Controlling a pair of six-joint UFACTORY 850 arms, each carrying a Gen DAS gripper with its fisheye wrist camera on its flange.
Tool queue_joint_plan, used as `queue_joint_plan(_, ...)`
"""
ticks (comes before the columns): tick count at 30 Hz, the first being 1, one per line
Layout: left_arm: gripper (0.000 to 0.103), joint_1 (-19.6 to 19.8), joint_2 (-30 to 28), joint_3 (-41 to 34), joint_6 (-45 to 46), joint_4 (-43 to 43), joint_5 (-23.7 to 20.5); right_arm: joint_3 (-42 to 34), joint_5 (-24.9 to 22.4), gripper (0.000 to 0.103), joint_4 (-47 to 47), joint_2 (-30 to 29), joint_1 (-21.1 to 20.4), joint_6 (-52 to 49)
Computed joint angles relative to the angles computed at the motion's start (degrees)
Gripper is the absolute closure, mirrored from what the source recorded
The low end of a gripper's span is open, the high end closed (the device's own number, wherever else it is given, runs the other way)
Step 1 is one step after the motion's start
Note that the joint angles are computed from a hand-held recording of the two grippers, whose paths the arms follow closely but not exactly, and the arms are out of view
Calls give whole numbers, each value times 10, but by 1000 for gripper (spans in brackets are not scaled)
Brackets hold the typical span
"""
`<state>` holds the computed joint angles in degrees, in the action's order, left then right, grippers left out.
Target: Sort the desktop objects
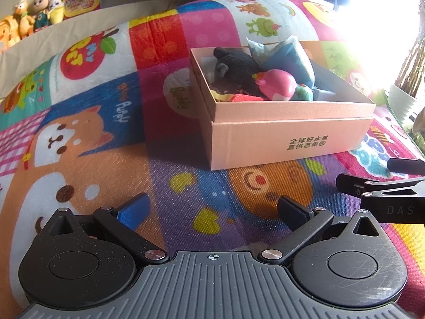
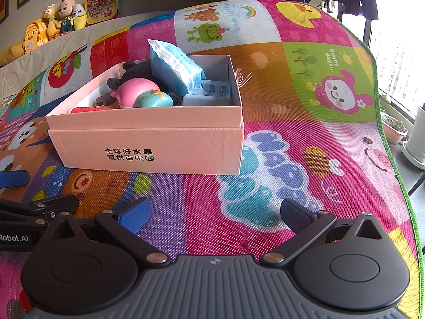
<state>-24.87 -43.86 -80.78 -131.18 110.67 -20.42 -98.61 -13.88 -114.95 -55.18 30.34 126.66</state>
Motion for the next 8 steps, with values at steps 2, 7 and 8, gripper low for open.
queue_joint_plan(2,0,-5,0,1,26,-19,-9,0,0,0,1,0,0,-1)
queue_joint_plan(7,0,-1,4,7,-11,13,0,0,0,0,0,0,0,-1)
queue_joint_plan(8,0,0,5,8,-18,19,0,0,0,0,0,0,0,-1)
